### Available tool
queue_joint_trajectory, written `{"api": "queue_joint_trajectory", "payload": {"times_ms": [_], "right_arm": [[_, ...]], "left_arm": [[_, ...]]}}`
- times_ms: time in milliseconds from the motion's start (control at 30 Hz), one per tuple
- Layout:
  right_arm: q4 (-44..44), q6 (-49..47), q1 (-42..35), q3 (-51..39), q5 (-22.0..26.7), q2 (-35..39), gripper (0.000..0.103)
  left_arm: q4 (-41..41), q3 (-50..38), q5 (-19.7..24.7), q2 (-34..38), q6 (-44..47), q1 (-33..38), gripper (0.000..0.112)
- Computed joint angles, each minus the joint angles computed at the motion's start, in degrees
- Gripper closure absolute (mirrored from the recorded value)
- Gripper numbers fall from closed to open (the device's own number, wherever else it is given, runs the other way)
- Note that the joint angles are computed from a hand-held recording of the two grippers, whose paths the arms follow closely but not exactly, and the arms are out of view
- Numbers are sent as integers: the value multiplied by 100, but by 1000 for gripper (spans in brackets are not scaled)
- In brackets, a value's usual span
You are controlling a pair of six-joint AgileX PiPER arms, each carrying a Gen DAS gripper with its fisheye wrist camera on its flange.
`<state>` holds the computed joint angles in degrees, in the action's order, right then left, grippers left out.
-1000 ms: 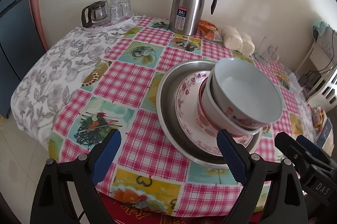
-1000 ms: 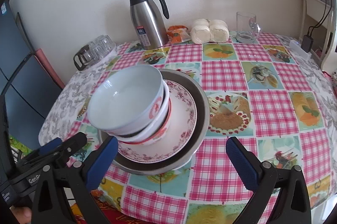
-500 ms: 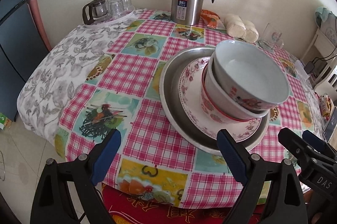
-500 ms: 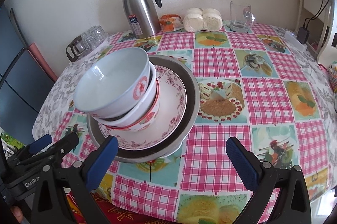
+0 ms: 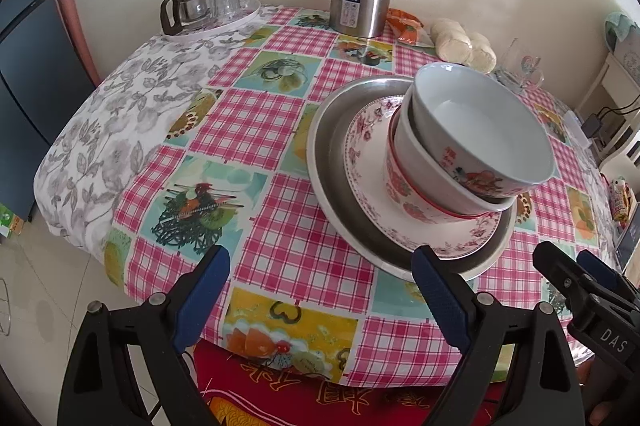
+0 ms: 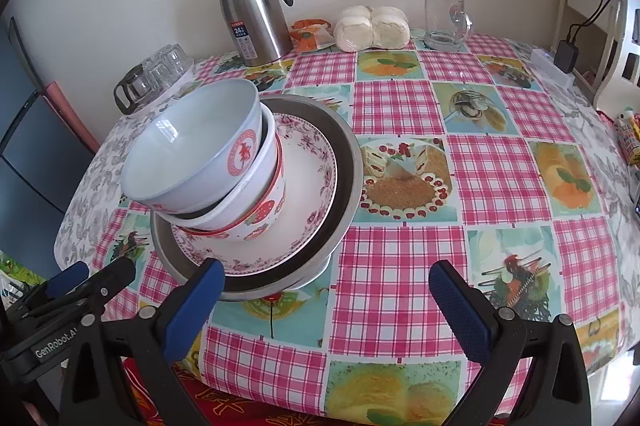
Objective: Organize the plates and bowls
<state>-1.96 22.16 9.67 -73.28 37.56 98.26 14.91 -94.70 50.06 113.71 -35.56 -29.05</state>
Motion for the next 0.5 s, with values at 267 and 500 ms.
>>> {"api": "queue_joint_trajectory", "payload": {"times_ms": [267, 500], "right_arm": [[23, -15, -25, -15, 29, 12, 0], [16, -2, -39, -6, 29, 14, 0]], "left_arm": [[37, -20, 15, 5, -4, -8, 20], [212, -43, 74, 9, -143, -57, 20]]}}
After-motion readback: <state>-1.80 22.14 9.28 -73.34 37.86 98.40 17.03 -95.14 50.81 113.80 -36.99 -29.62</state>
